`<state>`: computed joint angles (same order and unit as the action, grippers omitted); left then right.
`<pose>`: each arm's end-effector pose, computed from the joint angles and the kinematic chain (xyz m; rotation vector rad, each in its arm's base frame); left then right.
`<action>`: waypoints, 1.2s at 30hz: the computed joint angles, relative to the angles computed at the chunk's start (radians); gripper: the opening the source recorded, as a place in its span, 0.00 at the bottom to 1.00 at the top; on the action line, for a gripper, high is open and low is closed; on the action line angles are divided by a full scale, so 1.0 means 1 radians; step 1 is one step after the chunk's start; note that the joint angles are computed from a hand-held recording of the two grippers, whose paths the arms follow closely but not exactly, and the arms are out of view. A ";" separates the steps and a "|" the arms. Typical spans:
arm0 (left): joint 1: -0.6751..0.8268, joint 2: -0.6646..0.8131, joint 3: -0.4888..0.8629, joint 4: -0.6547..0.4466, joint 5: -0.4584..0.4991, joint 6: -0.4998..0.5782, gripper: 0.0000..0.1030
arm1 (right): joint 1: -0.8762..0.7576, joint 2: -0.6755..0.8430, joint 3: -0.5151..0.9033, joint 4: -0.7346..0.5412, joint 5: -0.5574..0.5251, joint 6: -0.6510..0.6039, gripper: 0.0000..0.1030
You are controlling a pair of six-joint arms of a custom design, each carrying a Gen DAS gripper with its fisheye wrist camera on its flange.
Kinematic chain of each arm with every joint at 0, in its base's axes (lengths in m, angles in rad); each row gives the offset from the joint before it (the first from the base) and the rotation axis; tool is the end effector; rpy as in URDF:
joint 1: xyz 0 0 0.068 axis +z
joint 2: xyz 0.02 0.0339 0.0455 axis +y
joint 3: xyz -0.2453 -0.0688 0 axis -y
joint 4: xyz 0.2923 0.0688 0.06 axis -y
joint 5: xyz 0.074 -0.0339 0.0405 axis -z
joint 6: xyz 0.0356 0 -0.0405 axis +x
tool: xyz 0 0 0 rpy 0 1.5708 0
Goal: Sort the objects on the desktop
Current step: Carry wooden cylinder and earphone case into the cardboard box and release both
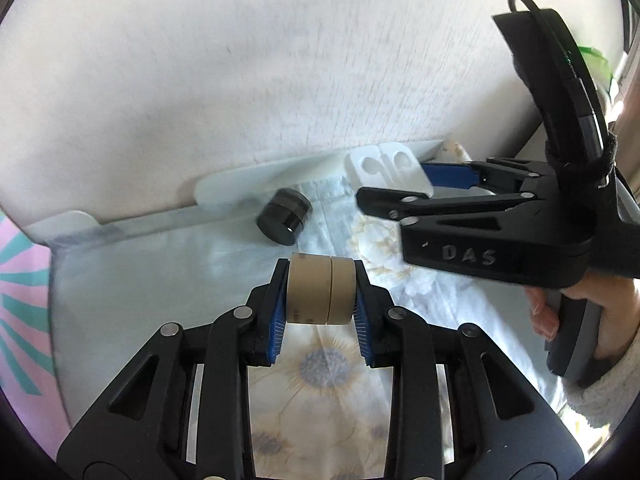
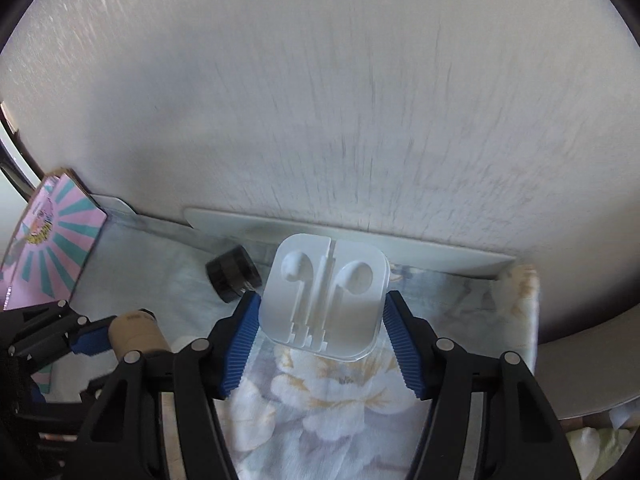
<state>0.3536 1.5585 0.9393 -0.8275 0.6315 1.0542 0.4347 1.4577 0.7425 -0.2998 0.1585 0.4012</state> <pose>0.2911 0.0851 0.1361 0.9379 2.4138 -0.5407 0.2835 0.1254 0.1181 0.0152 2.5698 0.1110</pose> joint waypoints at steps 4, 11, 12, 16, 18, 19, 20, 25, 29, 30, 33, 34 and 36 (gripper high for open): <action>0.077 0.013 0.120 -0.156 0.031 0.078 0.25 | 0.034 -0.099 0.019 -0.105 0.026 0.010 0.57; 0.176 0.078 0.335 -0.361 0.083 0.157 0.25 | -0.016 -0.115 0.140 -0.191 -0.010 -0.079 0.57; 0.194 0.093 0.366 -0.387 0.087 0.171 0.25 | -0.003 -0.114 0.162 -0.207 -0.009 -0.073 0.57; 0.263 0.169 0.514 -0.496 0.106 0.217 0.25 | 0.038 -0.098 0.242 -0.249 -0.004 -0.068 0.57; 0.299 0.223 0.604 -0.549 0.110 0.244 0.25 | 0.063 -0.073 0.296 -0.272 -0.001 -0.072 0.57; 0.312 0.238 0.632 -0.562 0.109 0.251 0.25 | 0.074 -0.062 0.319 -0.280 -0.002 -0.072 0.57; 0.331 0.258 0.673 -0.580 0.111 0.260 0.25 | 0.082 -0.053 0.335 -0.286 -0.005 -0.074 0.57; 0.378 0.434 0.949 -0.683 0.123 0.255 0.25 | 0.182 0.031 0.465 -0.328 0.022 -0.082 0.57; 0.419 0.518 1.046 -0.687 0.129 0.245 0.25 | 0.242 0.147 0.590 -0.334 0.020 -0.094 0.57; 0.435 0.539 1.078 -0.690 0.134 0.240 0.25 | 0.254 0.173 0.623 -0.341 0.011 -0.097 0.57; 0.456 0.609 1.127 -0.658 0.135 0.219 0.25 | 0.289 0.248 0.713 -0.359 -0.001 -0.111 0.57; 0.475 0.641 1.171 -0.664 0.132 0.217 0.25 | 0.302 0.277 0.747 -0.365 -0.004 -0.116 0.57; 0.499 0.684 1.213 -0.657 0.125 0.207 0.25 | 0.325 0.329 0.804 -0.373 -0.022 -0.120 0.57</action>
<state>0.8522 2.2426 2.1525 -1.4846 0.7568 1.2614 0.7592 1.7871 1.5465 -0.6726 0.1370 0.2813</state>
